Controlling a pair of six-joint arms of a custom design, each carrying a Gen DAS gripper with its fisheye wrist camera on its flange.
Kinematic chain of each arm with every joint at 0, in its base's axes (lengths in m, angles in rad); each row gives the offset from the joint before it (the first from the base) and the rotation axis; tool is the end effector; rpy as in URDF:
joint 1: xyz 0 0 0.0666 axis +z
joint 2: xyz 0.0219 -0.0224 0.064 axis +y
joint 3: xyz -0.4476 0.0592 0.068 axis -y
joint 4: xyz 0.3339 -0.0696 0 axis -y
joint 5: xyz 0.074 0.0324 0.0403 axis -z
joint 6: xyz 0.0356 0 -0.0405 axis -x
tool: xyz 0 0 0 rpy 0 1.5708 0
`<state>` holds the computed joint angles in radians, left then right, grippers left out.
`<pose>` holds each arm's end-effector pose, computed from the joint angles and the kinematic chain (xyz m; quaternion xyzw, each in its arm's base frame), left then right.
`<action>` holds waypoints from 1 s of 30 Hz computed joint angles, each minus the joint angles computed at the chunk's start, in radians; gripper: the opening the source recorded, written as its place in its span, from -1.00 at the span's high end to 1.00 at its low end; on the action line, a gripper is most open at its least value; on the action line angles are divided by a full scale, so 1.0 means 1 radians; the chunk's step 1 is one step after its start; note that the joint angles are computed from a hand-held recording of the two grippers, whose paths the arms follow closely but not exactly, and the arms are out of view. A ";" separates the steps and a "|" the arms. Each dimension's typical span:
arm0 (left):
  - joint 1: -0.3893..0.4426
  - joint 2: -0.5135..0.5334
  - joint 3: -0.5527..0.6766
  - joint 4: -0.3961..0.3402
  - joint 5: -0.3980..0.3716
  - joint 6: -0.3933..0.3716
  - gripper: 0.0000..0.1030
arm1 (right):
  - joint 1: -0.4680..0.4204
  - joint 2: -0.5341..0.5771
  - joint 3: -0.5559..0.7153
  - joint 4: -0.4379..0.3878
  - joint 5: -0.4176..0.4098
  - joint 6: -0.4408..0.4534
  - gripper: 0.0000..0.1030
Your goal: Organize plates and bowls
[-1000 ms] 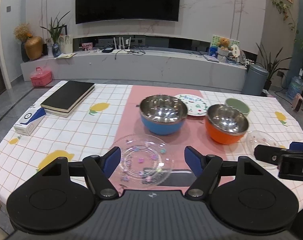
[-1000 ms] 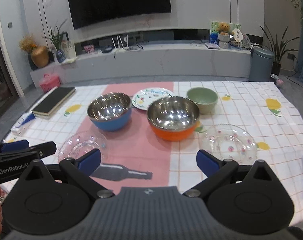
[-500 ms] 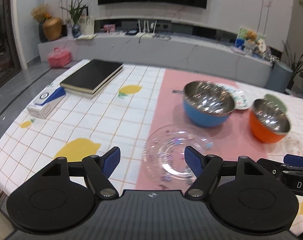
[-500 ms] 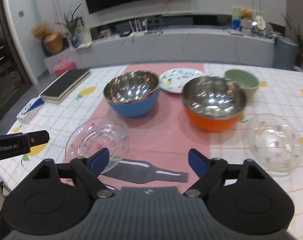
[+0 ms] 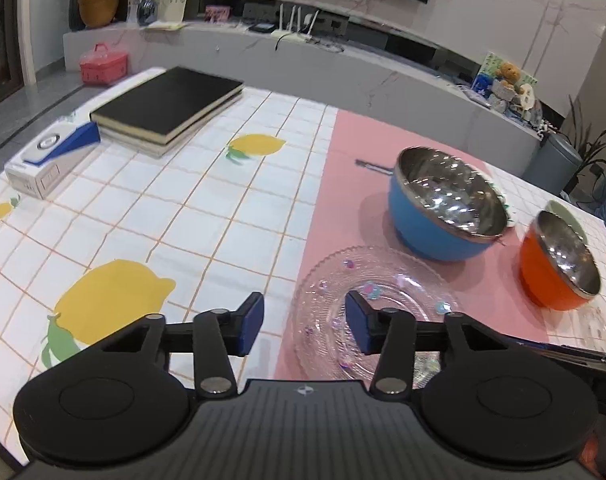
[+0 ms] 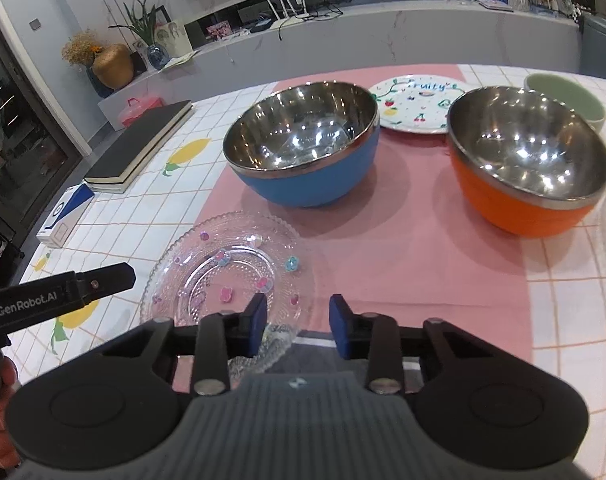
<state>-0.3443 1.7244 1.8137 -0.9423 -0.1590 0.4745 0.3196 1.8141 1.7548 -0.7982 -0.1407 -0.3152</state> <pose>0.5306 -0.1847 0.5100 -0.0886 0.9295 -0.0712 0.3508 0.5685 0.1930 0.4461 -0.0266 0.9347 0.1713 0.3103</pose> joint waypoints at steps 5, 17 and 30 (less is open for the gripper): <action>0.013 0.008 -0.018 0.015 0.042 0.037 0.22 | 0.000 0.021 0.020 -0.016 0.010 -0.024 0.52; 0.029 0.022 -0.031 0.024 0.100 0.081 0.62 | 0.002 0.040 0.022 -0.020 -0.012 -0.046 0.70; 0.003 0.014 -0.003 -0.029 0.061 0.063 0.80 | -0.017 0.005 0.000 -0.025 -0.037 -0.051 0.84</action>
